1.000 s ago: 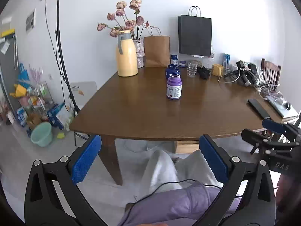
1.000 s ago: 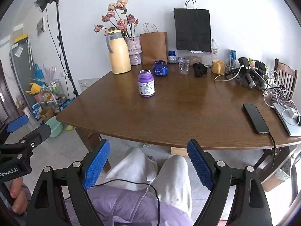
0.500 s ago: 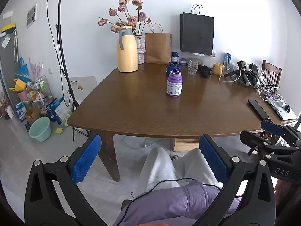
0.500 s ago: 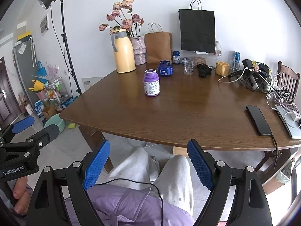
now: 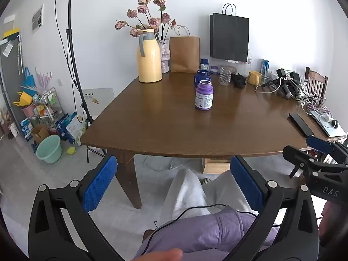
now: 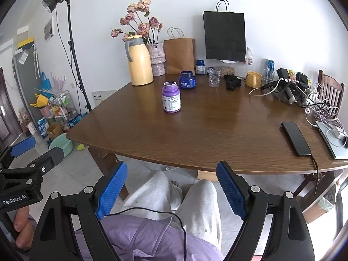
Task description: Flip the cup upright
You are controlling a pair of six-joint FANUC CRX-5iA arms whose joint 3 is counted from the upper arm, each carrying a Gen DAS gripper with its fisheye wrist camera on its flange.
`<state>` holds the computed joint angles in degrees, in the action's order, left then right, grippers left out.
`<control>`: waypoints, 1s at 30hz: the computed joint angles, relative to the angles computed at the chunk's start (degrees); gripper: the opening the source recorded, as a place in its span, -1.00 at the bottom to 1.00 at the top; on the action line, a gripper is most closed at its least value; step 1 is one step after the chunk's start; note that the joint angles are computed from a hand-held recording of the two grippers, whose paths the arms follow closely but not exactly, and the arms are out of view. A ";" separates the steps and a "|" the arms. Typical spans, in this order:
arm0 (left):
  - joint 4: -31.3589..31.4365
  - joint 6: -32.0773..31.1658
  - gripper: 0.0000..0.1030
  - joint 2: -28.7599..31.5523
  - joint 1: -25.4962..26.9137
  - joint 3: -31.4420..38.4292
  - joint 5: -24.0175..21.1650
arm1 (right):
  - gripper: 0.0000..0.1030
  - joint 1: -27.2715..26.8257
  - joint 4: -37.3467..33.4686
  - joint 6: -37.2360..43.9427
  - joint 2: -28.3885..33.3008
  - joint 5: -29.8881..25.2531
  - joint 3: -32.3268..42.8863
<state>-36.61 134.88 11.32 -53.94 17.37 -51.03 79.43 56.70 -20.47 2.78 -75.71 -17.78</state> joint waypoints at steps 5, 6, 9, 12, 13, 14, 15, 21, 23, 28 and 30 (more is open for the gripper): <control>0.17 -0.27 1.00 -0.07 0.17 -0.22 0.15 | 0.69 -0.34 -0.45 0.34 -0.19 0.32 -0.08; -0.06 -0.11 1.00 -0.02 0.12 -0.17 0.09 | 0.69 -0.31 -0.43 0.43 -0.08 0.26 0.02; -0.07 -0.05 1.00 0.10 0.04 -0.08 -0.01 | 0.69 -0.34 -0.34 0.56 -0.14 0.37 -0.06; -0.01 0.07 1.00 0.17 0.00 -0.09 -0.22 | 0.69 -0.33 -0.38 0.51 -0.19 0.46 -0.11; -0.01 0.09 1.00 0.14 -0.01 -0.14 -0.23 | 0.69 -0.31 -0.42 0.45 -0.18 0.45 -0.06; -0.12 0.13 1.00 0.12 -0.03 -0.16 -0.21 | 0.69 -0.35 -0.37 0.45 -0.16 0.45 -0.09; -0.14 0.16 1.00 0.14 -0.03 -0.13 -0.25 | 0.69 -0.34 -0.36 0.40 -0.22 0.53 -0.22; 0.04 0.17 1.00 0.28 -0.06 -0.03 -0.60 | 0.69 -0.47 -0.87 0.57 -0.17 0.84 -0.27; -0.06 0.29 1.00 0.15 -0.05 -0.20 -0.52 | 0.69 -0.60 -0.96 0.72 -0.23 1.06 -0.39; 0.30 -0.16 1.00 0.21 0.10 -0.18 -0.53 | 0.69 -0.62 -0.90 0.65 -0.24 1.11 -0.42; 0.31 -0.32 1.00 0.33 0.09 0.02 -0.92 | 0.69 -0.64 -0.83 0.57 -0.28 1.31 -0.53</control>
<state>-36.29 134.55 11.65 -53.85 17.39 -51.95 78.79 55.87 -19.90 2.50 -74.40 -18.30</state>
